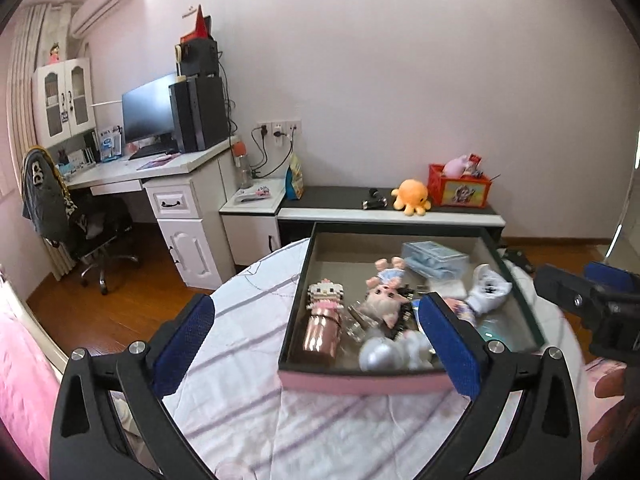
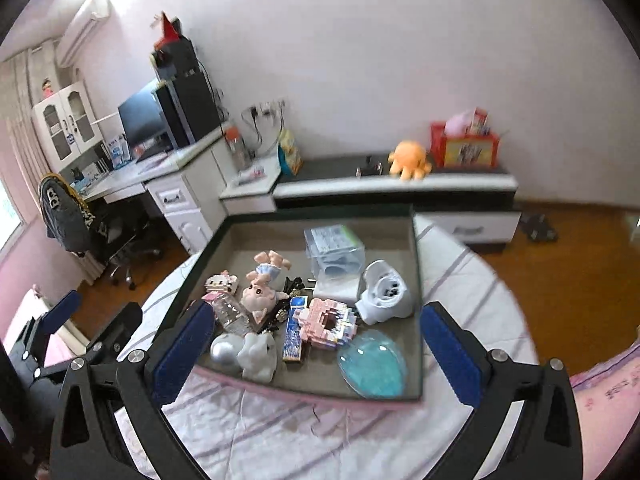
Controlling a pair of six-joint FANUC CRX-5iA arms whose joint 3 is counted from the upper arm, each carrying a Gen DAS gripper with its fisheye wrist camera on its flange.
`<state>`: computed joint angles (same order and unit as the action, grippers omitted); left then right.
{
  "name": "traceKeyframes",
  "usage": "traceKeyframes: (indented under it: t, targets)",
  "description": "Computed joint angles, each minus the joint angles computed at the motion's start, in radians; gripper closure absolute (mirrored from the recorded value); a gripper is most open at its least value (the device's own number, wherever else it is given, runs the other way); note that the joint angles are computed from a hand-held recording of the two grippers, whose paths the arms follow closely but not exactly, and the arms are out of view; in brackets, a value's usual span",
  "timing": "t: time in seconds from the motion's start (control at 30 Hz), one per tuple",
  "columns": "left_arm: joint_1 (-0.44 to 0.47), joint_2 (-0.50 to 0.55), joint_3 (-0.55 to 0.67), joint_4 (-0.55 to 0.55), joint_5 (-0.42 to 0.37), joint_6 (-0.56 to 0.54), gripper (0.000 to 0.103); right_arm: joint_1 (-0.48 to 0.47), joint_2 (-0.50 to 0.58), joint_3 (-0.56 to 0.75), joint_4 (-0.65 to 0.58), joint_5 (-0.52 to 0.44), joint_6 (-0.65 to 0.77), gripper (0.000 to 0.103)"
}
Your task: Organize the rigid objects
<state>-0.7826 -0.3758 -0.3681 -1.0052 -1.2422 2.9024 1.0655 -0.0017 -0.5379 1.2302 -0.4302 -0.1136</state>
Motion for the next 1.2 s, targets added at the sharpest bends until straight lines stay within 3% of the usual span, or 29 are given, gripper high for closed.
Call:
traceKeyframes:
  t: [0.07, 0.2, 0.43, 0.57, 0.87, 1.2]
  targets:
    - [-0.090, -0.026, 0.002, -0.023, -0.070, 0.041, 0.000, 0.029, -0.065, -0.070, 0.105, -0.052, -0.097, 0.000]
    - [-0.282, -0.034, 0.033, -0.061, -0.235, 0.103, 0.000, 0.114, -0.177, -0.168, 0.159, -0.171, -0.175, 0.000]
    - [-0.622, 0.053, 0.120, -0.141, -0.541, 0.216, 0.000, 0.373, -0.347, -0.302, 0.097, -0.450, -0.228, 0.000]
    - [-0.750, 0.110, 0.171, -0.156, -0.660, 0.258, 0.000, 0.504, -0.402, -0.332, 0.077, -0.585, -0.262, 0.000]
    - [-0.932, 0.202, 0.269, -0.164, -0.838, 0.330, 0.000, 0.822, -0.435, -0.327, 0.027, -0.913, -0.312, 0.000]
    - [-1.023, 0.237, 0.306, -0.177, -0.936, 0.381, 0.000, 0.944, -0.407, -0.308, -0.013, -1.018, -0.319, 0.000]
